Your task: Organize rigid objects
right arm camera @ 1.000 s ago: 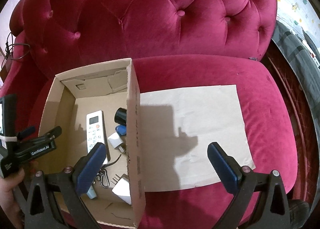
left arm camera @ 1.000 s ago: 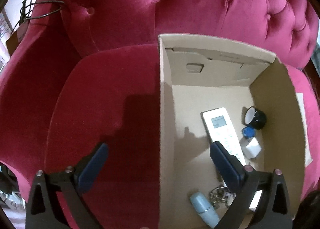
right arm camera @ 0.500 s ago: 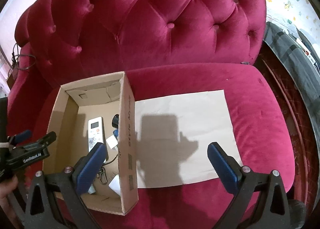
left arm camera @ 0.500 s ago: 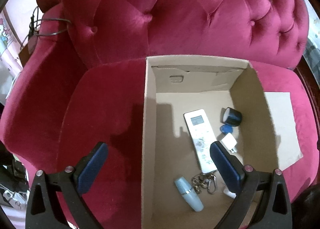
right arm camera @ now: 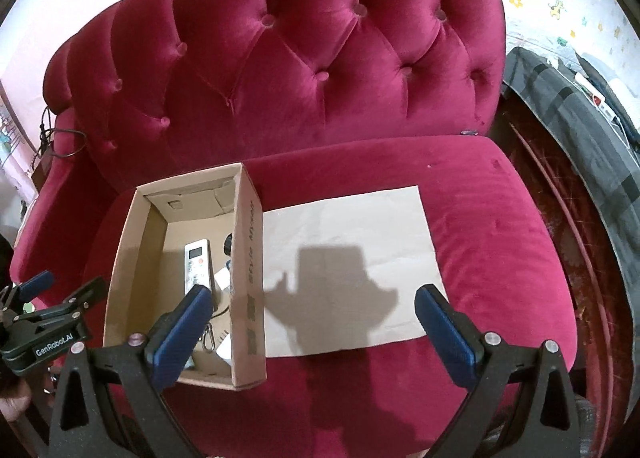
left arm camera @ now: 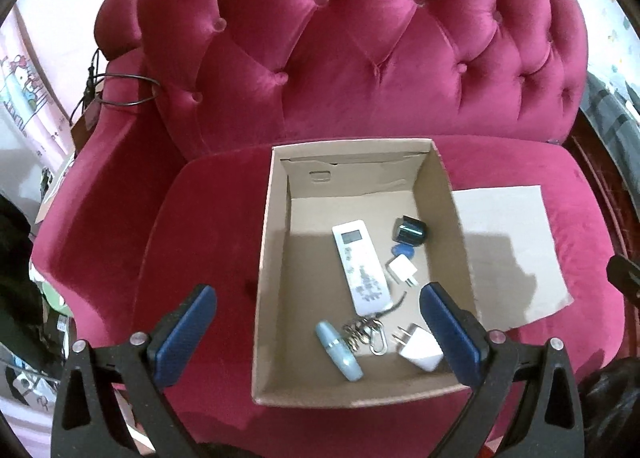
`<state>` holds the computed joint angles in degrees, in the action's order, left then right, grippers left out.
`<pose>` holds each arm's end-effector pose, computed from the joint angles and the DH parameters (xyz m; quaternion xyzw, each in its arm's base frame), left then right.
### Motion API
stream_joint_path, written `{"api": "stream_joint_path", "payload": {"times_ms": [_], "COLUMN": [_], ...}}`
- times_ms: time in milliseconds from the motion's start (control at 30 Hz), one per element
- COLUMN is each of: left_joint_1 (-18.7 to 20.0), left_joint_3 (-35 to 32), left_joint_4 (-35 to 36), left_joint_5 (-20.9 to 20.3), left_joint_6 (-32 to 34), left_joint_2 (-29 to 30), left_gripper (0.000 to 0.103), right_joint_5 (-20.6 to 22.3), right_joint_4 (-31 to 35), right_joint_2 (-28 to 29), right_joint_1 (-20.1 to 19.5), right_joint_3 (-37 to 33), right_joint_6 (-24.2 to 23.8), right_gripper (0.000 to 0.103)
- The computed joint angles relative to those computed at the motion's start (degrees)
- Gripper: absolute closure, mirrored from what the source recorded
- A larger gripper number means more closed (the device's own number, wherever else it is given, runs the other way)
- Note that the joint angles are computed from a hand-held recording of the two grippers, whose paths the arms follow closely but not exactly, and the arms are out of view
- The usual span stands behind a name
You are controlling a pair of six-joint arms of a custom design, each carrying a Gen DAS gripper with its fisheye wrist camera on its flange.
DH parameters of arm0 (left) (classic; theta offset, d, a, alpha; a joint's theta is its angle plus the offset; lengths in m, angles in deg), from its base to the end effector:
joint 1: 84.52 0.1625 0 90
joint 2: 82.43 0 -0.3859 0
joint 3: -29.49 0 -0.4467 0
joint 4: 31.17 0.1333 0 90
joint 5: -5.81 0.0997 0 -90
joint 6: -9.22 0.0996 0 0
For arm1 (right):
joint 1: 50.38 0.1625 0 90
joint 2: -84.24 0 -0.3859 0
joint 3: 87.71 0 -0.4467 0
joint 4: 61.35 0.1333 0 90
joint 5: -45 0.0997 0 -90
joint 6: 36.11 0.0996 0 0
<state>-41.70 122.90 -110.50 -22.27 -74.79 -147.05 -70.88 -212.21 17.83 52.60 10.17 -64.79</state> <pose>-0.2927 -0.5728 0.1965 -0.0902 0.8207 -0.3214 0.4637 0.2372 -0.6291 0.2538 0.2821 -0.9013 0.2153 0.2483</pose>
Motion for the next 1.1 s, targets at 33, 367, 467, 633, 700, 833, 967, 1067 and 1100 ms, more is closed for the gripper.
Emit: {"api": "stream_joint_path", "payload": {"times_ms": [33, 367, 467, 633, 700, 833, 967, 1067, 1100], "left_joint_1": [-0.42, -5.88, -7.09, -8.59, -9.1, -9.96, -10.38, -10.65, -10.73], "left_joint_3": [0.03, 0.17, -0.08, 0.45, 0.49, 1.1, 1.43, 1.25, 1.02], "left_joint_4": [0.21, 5.2, 6.99, 7.12, 7.55, 7.11, 6.36, 6.49, 7.12], "left_joint_5": [-0.15, -0.7, -0.72, -0.88, -1.03, -1.15, -1.57, -1.51, -1.37], "left_joint_6": [-0.55, -9.56, -11.76, -13.06, -13.61, -14.28, -14.0, -13.76, -14.3], "left_joint_2": [0.05, 0.71, 1.22, 1.84, 2.28, 2.72, 3.15, 3.51, 3.63], "left_gripper": [0.0, 0.0, 0.0, 0.0, 0.0, 0.0, 0.0, 0.0, 0.0], "right_joint_5": [0.33, 2.84, 3.39, 4.62, 5.1, 5.78, 5.94, 6.09, 6.12], "right_joint_4": [0.37, -0.14, -0.95, -1.13, -1.4, -2.2, -2.21, -2.57, -2.66], "right_joint_2": [-0.62, -7.2, -8.93, -11.38, -12.1, -13.25, -13.94, -14.03, -14.07], "right_joint_1": [-0.08, -0.23, -0.28, -0.97, -1.29, -1.96, -2.33, -2.38, -2.38], "right_joint_3": [0.27, 4.68, 6.28, 8.26, 8.87, 10.33, 11.01, 11.12, 11.18], "right_joint_6": [-0.13, -4.93, -6.8, -8.2, -8.48, -8.65, -8.83, -8.96, -9.02], "right_gripper": [0.0, 0.0, 0.0, 0.0, 0.0, 0.0, 0.0, 0.0, 0.0]}}
